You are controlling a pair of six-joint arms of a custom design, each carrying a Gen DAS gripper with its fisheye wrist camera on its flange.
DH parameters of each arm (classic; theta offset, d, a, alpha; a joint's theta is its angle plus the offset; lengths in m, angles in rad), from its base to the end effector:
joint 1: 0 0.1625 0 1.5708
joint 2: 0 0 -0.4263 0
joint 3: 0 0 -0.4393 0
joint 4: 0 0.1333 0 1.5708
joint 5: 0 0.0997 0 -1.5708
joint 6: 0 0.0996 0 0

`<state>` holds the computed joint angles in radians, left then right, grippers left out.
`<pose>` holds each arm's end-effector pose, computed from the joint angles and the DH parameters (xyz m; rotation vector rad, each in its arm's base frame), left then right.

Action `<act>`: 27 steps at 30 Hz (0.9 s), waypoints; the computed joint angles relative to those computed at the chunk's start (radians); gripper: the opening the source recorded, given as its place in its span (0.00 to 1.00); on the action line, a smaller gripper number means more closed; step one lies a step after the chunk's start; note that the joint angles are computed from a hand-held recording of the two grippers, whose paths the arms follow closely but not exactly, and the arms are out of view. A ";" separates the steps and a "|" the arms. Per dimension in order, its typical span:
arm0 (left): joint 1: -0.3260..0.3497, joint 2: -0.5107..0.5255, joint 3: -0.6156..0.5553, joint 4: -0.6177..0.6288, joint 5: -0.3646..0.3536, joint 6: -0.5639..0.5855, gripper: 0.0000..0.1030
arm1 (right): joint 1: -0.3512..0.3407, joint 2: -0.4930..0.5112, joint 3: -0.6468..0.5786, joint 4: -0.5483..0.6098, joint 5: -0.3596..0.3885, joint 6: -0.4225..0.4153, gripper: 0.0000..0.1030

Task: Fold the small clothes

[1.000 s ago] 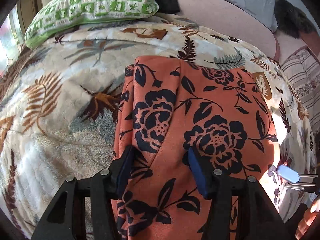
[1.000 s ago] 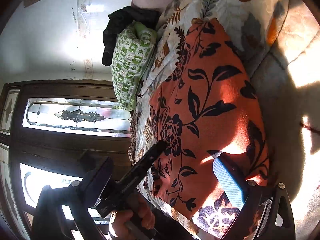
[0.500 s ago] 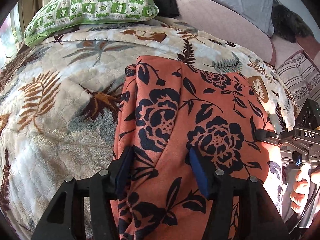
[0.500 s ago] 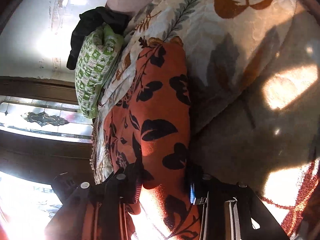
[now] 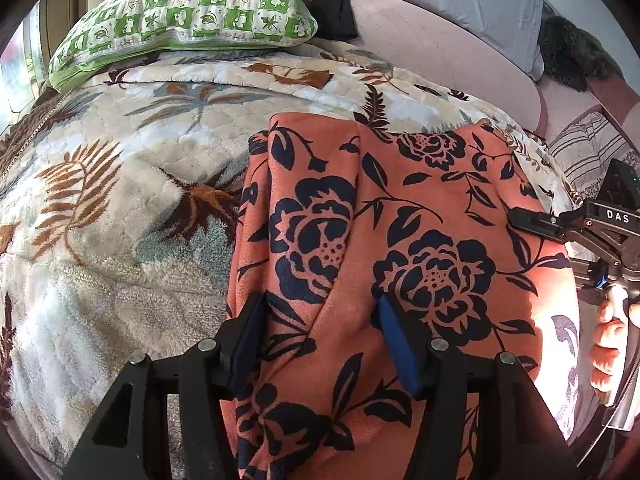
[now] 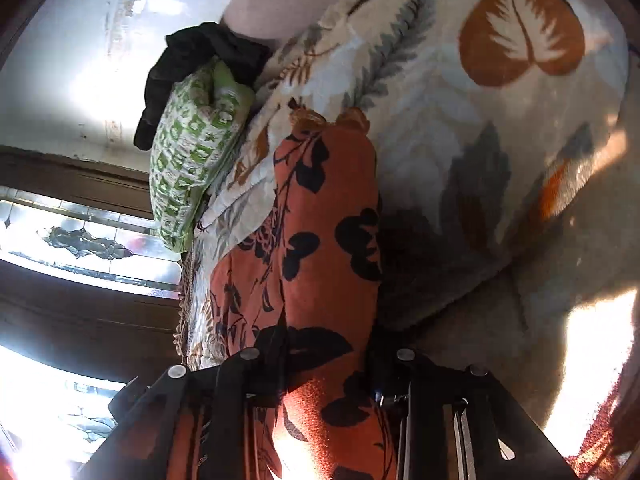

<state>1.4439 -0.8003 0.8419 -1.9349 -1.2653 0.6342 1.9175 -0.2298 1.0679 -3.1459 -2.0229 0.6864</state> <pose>0.0530 -0.8742 0.3916 0.9571 2.5778 -0.3266 0.3709 -0.7623 -0.0663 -0.7289 -2.7574 1.2765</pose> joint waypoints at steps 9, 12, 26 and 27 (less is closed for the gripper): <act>-0.001 -0.054 -0.003 0.055 -0.092 -0.025 0.59 | 0.037 -0.077 0.253 -0.216 0.037 0.123 0.70; 0.002 -0.114 0.079 0.004 -0.096 0.021 0.59 | 0.050 -0.066 0.303 -0.272 0.037 0.192 0.71; 0.005 -0.152 0.136 -0.039 -0.055 0.042 0.63 | 0.093 -0.049 0.244 -0.142 -0.018 0.114 0.73; 0.002 -0.147 0.144 -0.048 -0.017 0.057 0.63 | 0.096 -0.052 0.250 -0.172 -0.022 0.094 0.73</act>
